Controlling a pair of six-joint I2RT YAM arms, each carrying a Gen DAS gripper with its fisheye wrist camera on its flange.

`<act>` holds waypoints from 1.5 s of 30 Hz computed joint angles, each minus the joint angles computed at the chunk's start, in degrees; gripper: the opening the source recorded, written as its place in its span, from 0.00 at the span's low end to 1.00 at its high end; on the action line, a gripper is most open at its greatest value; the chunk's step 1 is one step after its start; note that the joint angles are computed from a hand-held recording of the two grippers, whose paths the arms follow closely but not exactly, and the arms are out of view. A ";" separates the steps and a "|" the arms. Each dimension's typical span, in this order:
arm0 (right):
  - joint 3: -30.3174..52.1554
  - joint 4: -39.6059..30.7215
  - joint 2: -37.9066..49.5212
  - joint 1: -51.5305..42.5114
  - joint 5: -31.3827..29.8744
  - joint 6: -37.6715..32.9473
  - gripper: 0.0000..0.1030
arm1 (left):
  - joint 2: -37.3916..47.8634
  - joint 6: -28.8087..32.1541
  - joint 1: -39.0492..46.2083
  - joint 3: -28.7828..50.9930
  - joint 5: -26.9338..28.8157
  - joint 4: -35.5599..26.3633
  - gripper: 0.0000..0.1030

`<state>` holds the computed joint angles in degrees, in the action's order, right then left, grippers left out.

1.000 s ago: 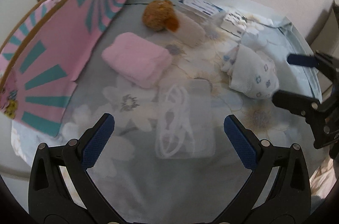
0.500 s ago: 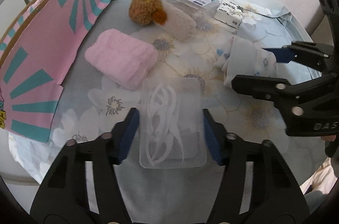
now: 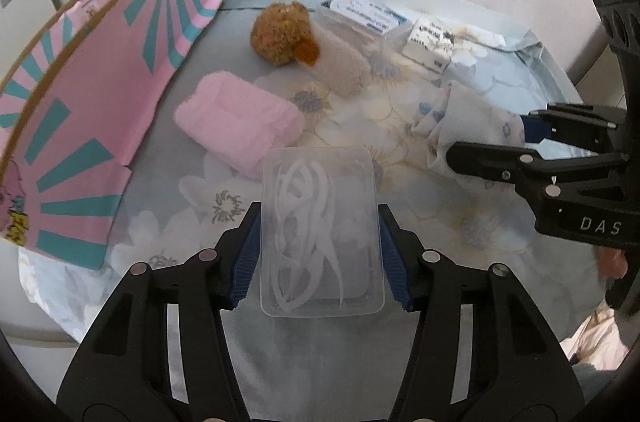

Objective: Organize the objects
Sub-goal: 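Grasp the clear plastic case with the left gripper while the right grasps the white sock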

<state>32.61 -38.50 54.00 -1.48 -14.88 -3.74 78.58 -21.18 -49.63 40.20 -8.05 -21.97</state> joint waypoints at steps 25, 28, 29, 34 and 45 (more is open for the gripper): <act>26.60 -13.01 4.53 9.27 10.60 12.55 0.38 | -6.46 19.20 19.05 24.13 12.29 -19.37 0.50; 31.88 -13.34 8.08 11.15 12.72 14.41 0.38 | -4.23 22.69 22.83 28.35 14.83 -21.01 0.50; 33.83 -13.38 9.47 11.76 13.39 14.99 0.38 | -3.37 23.87 24.16 29.77 15.72 -21.43 0.50; 42.92 -13.09 16.82 14.44 15.97 17.16 0.38 | 0.96 29.26 30.35 36.12 19.99 -23.36 0.50; 62.98 -12.89 35.97 20.02 18.45 20.28 0.38 | 10.80 38.59 43.21 45.30 26.50 -25.82 0.50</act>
<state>95.59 -51.39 89.97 18.54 3.57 16.54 89.38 17.40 -6.42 85.50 18.45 -47.79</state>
